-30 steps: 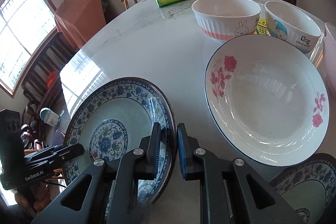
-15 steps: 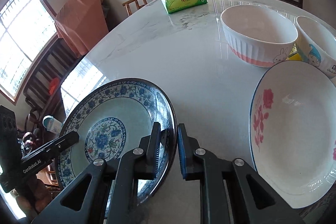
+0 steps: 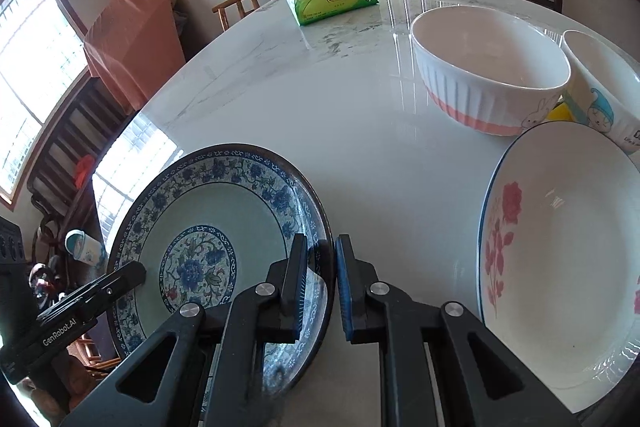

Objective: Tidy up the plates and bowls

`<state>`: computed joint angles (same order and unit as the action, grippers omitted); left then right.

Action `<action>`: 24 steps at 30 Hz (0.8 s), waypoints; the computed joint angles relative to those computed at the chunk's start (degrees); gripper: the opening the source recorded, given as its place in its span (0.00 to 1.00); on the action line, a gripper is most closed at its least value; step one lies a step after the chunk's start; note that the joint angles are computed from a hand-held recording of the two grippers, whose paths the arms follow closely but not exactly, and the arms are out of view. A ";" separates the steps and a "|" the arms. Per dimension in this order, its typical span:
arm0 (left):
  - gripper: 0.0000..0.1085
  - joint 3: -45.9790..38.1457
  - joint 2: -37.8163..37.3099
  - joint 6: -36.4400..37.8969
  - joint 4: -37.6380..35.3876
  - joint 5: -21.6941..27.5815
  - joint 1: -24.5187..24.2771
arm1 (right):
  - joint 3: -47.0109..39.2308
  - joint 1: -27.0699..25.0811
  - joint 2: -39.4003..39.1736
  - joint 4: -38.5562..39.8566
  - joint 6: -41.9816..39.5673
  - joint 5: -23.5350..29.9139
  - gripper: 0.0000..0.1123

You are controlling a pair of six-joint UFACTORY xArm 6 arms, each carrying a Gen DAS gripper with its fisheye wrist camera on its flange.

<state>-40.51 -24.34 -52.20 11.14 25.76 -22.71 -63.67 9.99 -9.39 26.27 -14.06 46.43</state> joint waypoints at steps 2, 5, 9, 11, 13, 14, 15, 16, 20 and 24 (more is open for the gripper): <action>0.26 -0.29 -0.84 -5.75 7.04 2.96 -0.50 | 1.31 -0.72 -2.41 1.93 -0.92 -0.65 0.17; 0.35 0.14 -3.62 -16.64 20.30 6.96 -2.04 | 6.35 -3.43 -10.35 5.96 -4.60 -2.78 0.32; 0.56 0.96 -8.43 -25.17 30.42 11.53 -5.93 | 14.30 -14.25 -24.29 14.90 -11.42 2.41 0.34; 0.56 1.58 -10.26 -23.82 29.33 9.10 -8.31 | 17.41 -22.98 -30.47 17.09 -15.14 8.11 0.39; 0.57 0.77 -9.55 -17.70 23.38 5.22 -11.34 | 19.77 -32.00 -34.95 16.05 -18.59 12.71 0.44; 0.57 0.42 -8.56 -13.18 18.56 2.32 -13.00 | 20.61 -36.35 -36.40 15.21 -19.92 14.37 0.45; 0.57 -0.36 -6.87 -8.36 13.34 -0.39 -14.86 | 21.12 -40.48 -37.08 14.58 -21.77 16.31 0.45; 0.58 -1.64 -4.54 -3.17 8.04 -2.47 -16.87 | 21.55 -44.29 -37.26 14.14 -23.81 18.07 0.45; 0.60 -9.90 6.69 11.87 -6.05 -2.46 -23.69 | 20.72 -56.45 -33.39 16.41 -27.67 24.24 0.45; 0.60 -16.28 14.68 18.23 -14.72 -0.97 -26.16 | 20.87 -59.85 -31.31 18.38 -29.96 25.04 0.45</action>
<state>-56.79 -9.65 -33.97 -3.57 24.79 -48.87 -42.80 -49.86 -40.69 44.65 -44.02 71.47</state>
